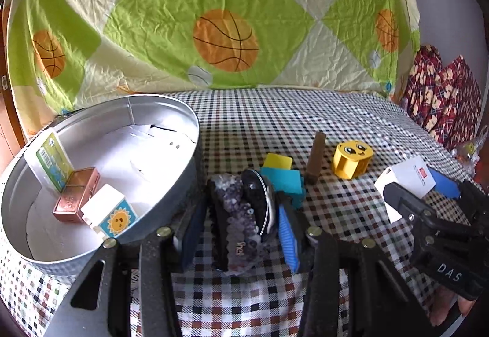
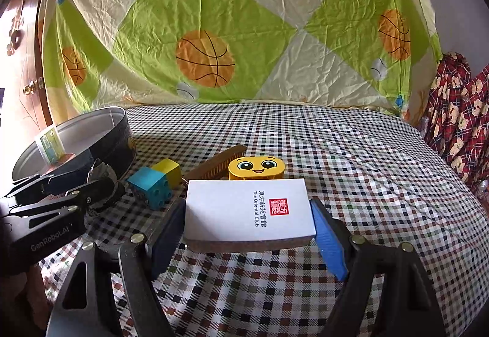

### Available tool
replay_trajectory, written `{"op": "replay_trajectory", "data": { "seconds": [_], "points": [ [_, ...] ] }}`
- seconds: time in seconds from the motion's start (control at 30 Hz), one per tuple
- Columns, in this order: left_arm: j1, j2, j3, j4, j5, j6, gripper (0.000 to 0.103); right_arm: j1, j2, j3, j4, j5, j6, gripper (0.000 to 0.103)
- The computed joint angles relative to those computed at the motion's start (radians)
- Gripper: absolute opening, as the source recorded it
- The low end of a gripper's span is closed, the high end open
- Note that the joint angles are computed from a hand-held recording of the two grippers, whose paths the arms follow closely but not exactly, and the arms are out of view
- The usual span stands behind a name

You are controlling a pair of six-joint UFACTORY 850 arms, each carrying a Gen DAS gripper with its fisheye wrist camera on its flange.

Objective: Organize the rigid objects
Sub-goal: 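Grasp the grey crystal rock with the left tool while the right tool grasps the white card box, then carry the crystal rock and white card box toward the tin with both tools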

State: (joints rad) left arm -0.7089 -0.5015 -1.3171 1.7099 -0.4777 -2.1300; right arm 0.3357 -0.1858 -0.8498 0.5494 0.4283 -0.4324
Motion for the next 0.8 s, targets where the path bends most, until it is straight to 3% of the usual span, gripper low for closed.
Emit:
{"op": "replay_trajectory", "data": {
  "seconds": [0.3, 0.53, 0.8],
  "points": [
    [-0.038, 0.010, 0.034, 0.086, -0.120, -0.053, 0.045, -0.008, 0.006, 0.008, -0.060, 0.004, 0.060, 0.080],
    [-0.035, 0.018, 0.045, 0.112, -0.112, -0.084, 0.045, -0.015, 0.012, 0.019, -0.115, 0.014, 0.126, 0.080],
    [-0.054, 0.030, 0.074, 0.175, -0.184, -0.147, 0.045, -0.009, 0.023, 0.041, -0.129, 0.062, 0.142, 0.080]
  ]
}}
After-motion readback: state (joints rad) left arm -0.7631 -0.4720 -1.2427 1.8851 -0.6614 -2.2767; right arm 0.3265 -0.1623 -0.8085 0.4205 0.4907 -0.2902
